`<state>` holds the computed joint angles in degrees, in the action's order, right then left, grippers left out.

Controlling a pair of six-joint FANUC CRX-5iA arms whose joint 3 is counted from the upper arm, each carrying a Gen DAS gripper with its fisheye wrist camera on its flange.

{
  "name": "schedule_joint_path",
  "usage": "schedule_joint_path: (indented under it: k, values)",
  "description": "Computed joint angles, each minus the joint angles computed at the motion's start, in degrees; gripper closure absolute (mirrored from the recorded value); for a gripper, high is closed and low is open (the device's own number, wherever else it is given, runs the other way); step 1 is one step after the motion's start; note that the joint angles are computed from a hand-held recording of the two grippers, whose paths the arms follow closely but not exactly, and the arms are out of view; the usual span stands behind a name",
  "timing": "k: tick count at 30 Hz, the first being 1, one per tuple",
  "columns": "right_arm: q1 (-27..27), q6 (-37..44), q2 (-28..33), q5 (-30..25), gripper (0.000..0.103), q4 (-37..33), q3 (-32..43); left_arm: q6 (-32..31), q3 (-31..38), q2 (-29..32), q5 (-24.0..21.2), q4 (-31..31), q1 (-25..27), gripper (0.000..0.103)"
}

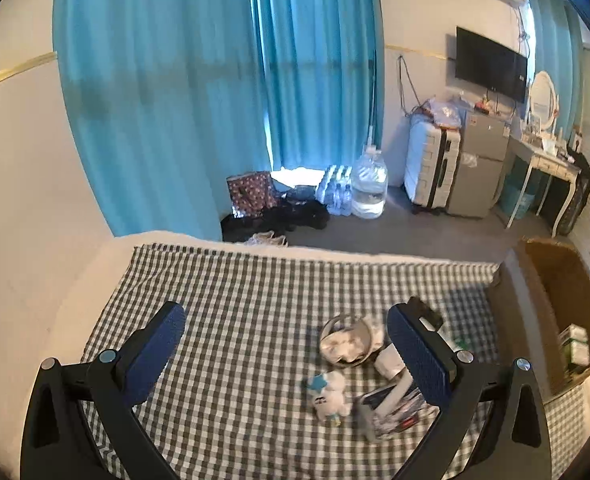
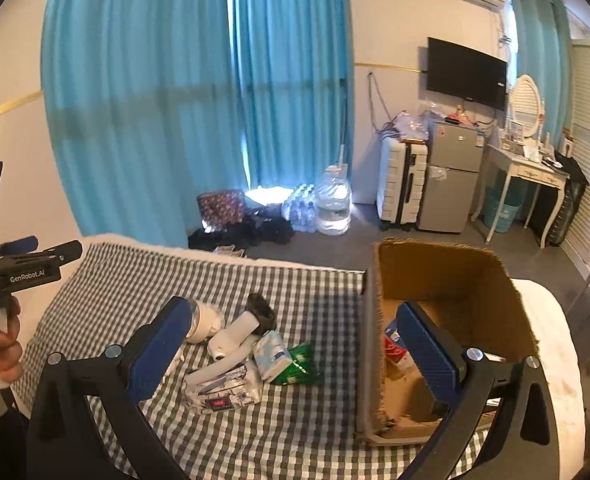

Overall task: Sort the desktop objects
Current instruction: 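Move both tools back over the remaining items on the bed, then grasp the white star plush toy with left tool while right tool grasps the floral tissue pack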

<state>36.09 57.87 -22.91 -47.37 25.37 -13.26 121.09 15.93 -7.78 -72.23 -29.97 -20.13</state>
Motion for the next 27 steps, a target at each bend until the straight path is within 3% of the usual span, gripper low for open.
schedule_joint_path:
  k: [3, 5, 12, 17, 27]
  values:
    - [-0.2, 1.0, 0.9, 0.5, 0.000, -2.4, -0.6, -3.7, -3.9, -0.2, 2.9, 6.3, 3.9, 0.000]
    - [-0.7, 2.1, 2.0, 0.8, 0.000, -4.7, -0.6, -2.6, -6.4, -0.6, 4.5, 7.2, 4.8, 0.000]
    - [-0.9, 5.5, 5.7, 1.4, 0.000, -10.0, -1.0, 4.7, -10.7, -0.4, 6.4, -2.1, 1.2, 0.000]
    - [-0.7, 7.2, 8.1, 1.4, 0.000, -12.0, -0.9, 1.6, -15.0, -0.5, 10.2, 5.5, 5.6, 0.000]
    - [-0.6, 11.2, 11.5, 2.8, 0.000, -18.5, -0.8, -0.5, -17.5, 2.0, 12.4, 9.8, 6.2, 0.000]
